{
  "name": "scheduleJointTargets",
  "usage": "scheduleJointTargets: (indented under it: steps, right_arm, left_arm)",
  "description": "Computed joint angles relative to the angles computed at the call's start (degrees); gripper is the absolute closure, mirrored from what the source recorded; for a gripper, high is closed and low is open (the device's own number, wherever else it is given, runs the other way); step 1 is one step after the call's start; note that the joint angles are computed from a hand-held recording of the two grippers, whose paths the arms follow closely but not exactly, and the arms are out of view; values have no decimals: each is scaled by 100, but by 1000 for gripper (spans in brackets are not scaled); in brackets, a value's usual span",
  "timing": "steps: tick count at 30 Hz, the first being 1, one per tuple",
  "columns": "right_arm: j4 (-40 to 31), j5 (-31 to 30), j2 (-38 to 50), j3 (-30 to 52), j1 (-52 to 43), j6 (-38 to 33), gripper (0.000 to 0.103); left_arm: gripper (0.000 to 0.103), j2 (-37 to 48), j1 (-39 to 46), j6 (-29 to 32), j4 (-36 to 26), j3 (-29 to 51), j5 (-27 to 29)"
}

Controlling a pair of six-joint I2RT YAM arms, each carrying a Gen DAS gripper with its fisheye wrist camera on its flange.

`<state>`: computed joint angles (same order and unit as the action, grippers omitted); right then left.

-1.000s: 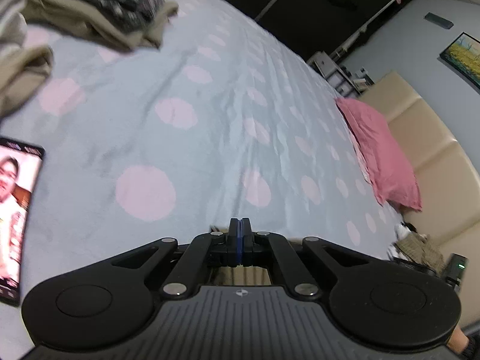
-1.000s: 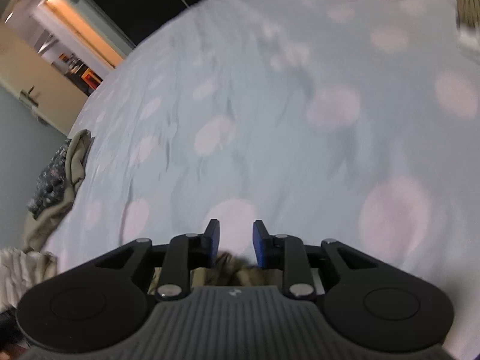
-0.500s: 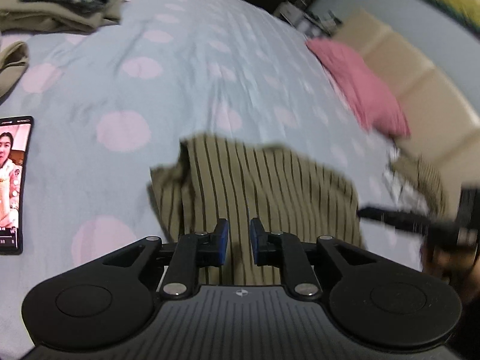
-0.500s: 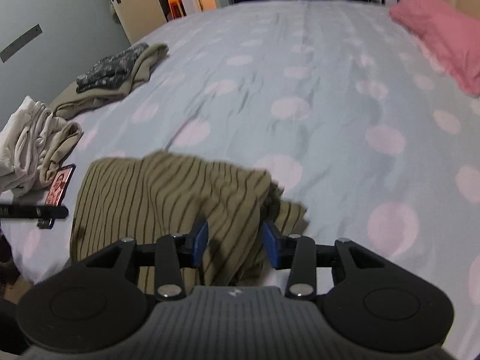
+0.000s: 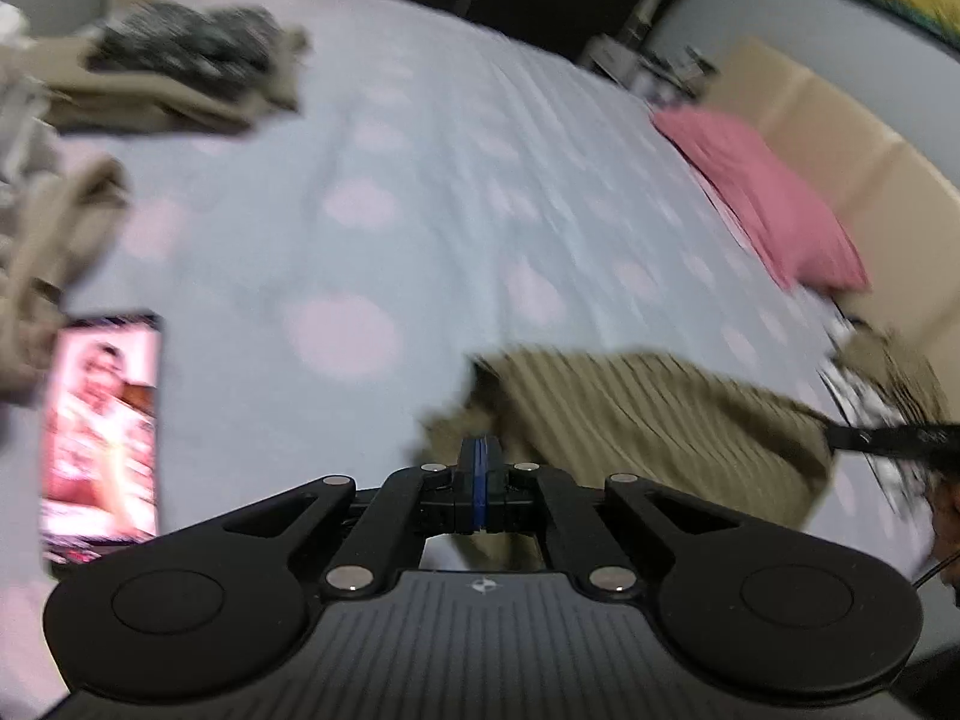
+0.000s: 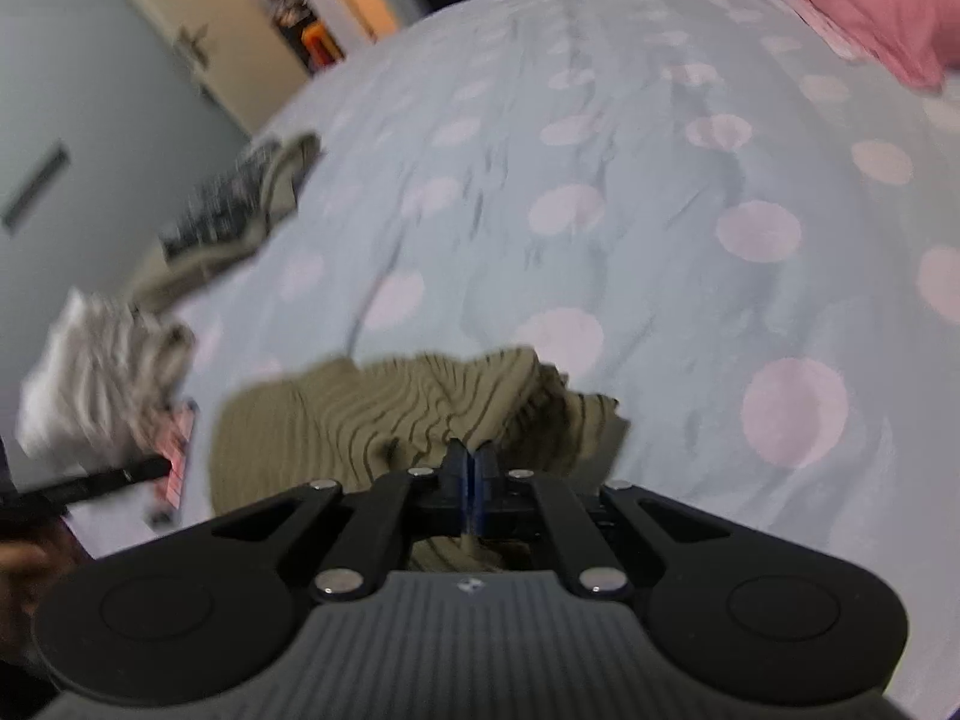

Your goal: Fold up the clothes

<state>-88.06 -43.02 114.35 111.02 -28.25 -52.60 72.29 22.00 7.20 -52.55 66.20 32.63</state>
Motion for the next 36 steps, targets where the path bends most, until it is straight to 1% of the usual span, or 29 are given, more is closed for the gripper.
scheduleJointTargets:
  steps: [2,3,4,5,6,7,8,10,11,14,15,16,17,18,20,23,25,28,30,31,34,35,36]
  right_arm:
    - [108,70,4,-102,85,114,100]
    - [162,104,6,-153,127,171,100]
    - [229,147,-15,-231,170,208,100]
    - [354,221,-131,-421,213,176,100]
    - [456,283,-227,-577,246,133,100]
    - [485,303,-268,-634,244,49,99]
    - [512,315,-318,-691,255,-11,99]
    - [531,315,-321,-691,243,-53,99]
    - [518,315,-292,-663,229,-66,98]
    - [572,328,-285,-690,253,-17,96]
    - [584,332,-288,-704,263,-13,96]
    - [587,336,-287,-706,274,-16,96]
    - [593,341,-291,-719,280,-32,96]
    - [584,345,-285,-718,278,-52,96]
    - [561,339,-262,-694,248,-88,98]
    - [694,251,-235,-655,182,146,101]
    - [645,75,-153,-464,113,330,103]
    - [418,-242,89,25,7,537,103]
    - [260,-407,291,373,-31,667,103]
    - [307,-385,315,368,-7,727,103]
    - [681,-269,251,-51,55,1042,103]
    - [813,-240,235,-202,66,1147,102]
    - [891,-212,250,-300,72,1223,99]
  left_arm:
    - [103,86,140,4,-269,15,388]
    - [100,26,10,-57,-335,-57,317]
    - [92,-53,-173,-147,-379,-145,190]
    - [87,-188,-357,-202,-328,-280,99]
    - [78,-330,-547,-252,-259,-418,10]
    - [73,-468,-746,-309,-191,-551,-84]
    - [70,-601,-956,-374,-123,-677,-186]
    - [60,-800,-1255,-478,51,-883,-347]
    - [59,-882,-1396,-537,135,-977,-450]
    - [60,-780,-1706,-571,204,-1092,-657]
    - [63,-690,-1760,-508,171,-1099,-686]
    - [72,-601,-1835,-489,148,-1104,-829]
    - [79,-532,-1824,-499,149,-1111,-848]
    - [103,-466,-1793,-512,153,-1118,-835]
    - [103,-483,-1594,-388,239,-1140,-599]
    - [103,-535,-1296,-200,206,-941,-288]
    - [103,-609,-961,-217,222,-802,-116]
    - [103,-523,-411,-70,89,-534,194]
    - [103,-441,-430,33,60,-532,112]
    - [103,-399,-459,83,52,-539,56]
    - [103,-239,-773,228,-37,-731,-251]
    - [102,-288,-803,189,50,-865,-281]
    - [102,-315,-734,155,56,-893,-152]
